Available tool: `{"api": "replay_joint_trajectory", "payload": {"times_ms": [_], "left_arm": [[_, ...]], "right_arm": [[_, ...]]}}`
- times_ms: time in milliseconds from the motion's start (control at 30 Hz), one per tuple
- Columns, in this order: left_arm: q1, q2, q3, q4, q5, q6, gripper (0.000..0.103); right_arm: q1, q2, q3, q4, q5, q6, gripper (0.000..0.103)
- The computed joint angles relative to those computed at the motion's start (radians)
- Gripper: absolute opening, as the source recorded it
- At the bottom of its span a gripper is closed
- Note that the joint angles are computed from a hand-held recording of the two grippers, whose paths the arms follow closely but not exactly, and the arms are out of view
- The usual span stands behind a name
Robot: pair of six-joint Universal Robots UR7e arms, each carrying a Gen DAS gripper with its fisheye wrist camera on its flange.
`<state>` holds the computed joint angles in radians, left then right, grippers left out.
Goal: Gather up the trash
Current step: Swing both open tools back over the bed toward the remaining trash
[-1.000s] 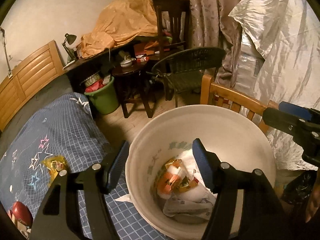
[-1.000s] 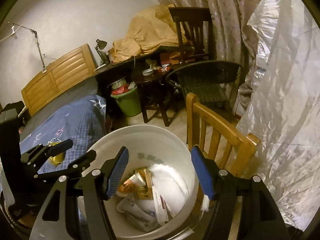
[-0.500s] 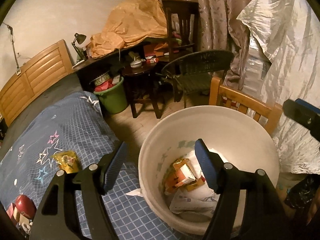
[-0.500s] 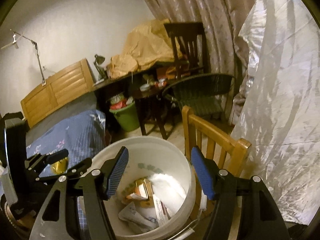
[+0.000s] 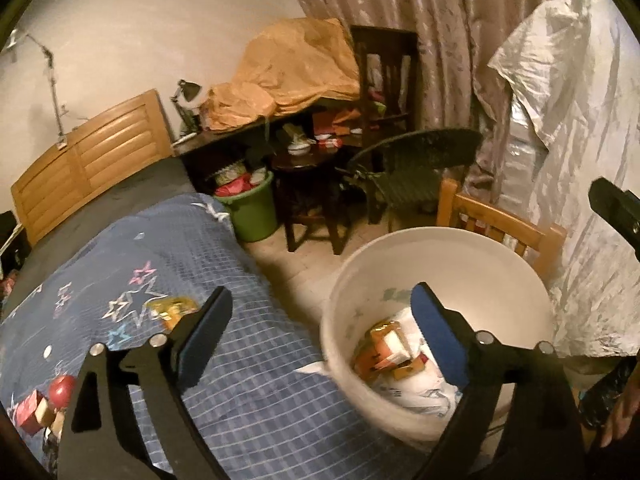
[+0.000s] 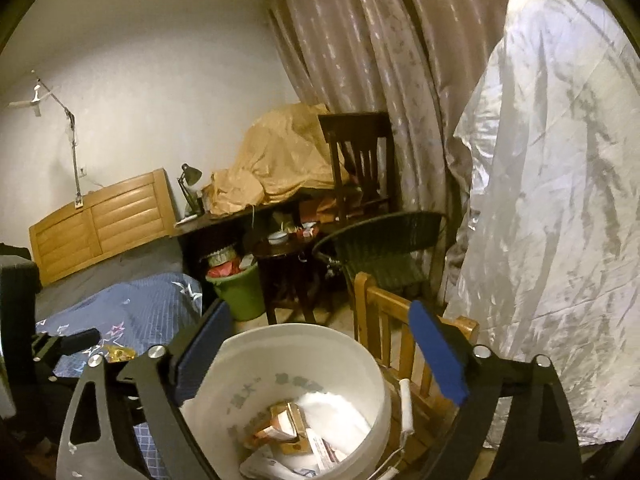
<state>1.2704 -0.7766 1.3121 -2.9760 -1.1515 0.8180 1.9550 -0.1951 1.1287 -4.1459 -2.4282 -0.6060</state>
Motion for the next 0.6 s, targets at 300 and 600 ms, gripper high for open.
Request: {"api": "replay_joint_trajectory", "payload": {"times_ms": [300,600], "left_arm": [[0.043,-0.053,0.008,-0.052,0.040,-0.040,0.091],[0.105,-0.138,0.032,-0.094,0.068,-0.069,0.094]], "right_arm": [[0.050,0.107,-0.134,0.133,-0.022,0.008,0.098],[0.097,0.242,-0.337,0.424,0.011,0.120,0.098]]}}
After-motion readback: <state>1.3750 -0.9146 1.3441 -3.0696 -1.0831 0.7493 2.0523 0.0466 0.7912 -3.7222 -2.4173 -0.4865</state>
